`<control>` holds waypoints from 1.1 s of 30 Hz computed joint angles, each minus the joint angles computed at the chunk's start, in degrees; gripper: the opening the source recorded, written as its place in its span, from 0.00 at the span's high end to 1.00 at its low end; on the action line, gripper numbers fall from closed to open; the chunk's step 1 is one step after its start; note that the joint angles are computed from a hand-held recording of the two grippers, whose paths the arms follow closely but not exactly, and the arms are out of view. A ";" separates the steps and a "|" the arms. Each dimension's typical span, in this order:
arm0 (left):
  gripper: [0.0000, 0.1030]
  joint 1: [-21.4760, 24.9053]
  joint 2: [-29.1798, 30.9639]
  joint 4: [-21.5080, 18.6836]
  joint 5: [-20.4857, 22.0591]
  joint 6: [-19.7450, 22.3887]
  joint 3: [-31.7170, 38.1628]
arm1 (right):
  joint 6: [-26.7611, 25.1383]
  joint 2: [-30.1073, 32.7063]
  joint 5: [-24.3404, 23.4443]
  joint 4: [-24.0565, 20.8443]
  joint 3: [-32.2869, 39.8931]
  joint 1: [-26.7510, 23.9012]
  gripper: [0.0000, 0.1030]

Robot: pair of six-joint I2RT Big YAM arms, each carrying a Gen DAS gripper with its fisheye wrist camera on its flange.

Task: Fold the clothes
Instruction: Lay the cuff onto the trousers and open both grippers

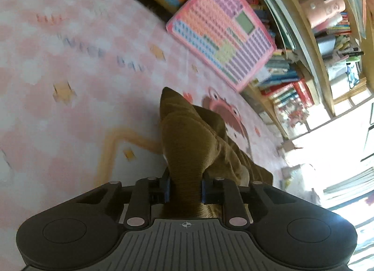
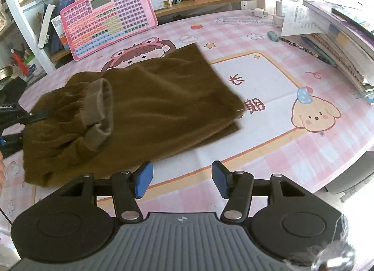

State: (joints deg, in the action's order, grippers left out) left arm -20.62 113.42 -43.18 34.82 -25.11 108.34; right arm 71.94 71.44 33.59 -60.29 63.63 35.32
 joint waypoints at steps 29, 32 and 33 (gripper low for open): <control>0.04 -5.04 -20.56 5.76 -18.79 21.10 -22.98 | 1.16 3.51 1.83 -2.16 4.14 3.03 0.23; 0.04 -5.88 -20.85 4.20 -17.70 21.17 -23.55 | 0.61 3.22 1.37 -2.20 3.88 2.58 0.22; 0.04 -6.21 -20.75 3.97 -18.15 21.17 -23.39 | 0.21 3.09 1.22 -2.15 3.79 2.37 0.21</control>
State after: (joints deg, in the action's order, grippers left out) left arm -26.83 92.67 -39.21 16.67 -3.94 84.95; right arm 72.15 74.53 34.81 -62.44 67.42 37.69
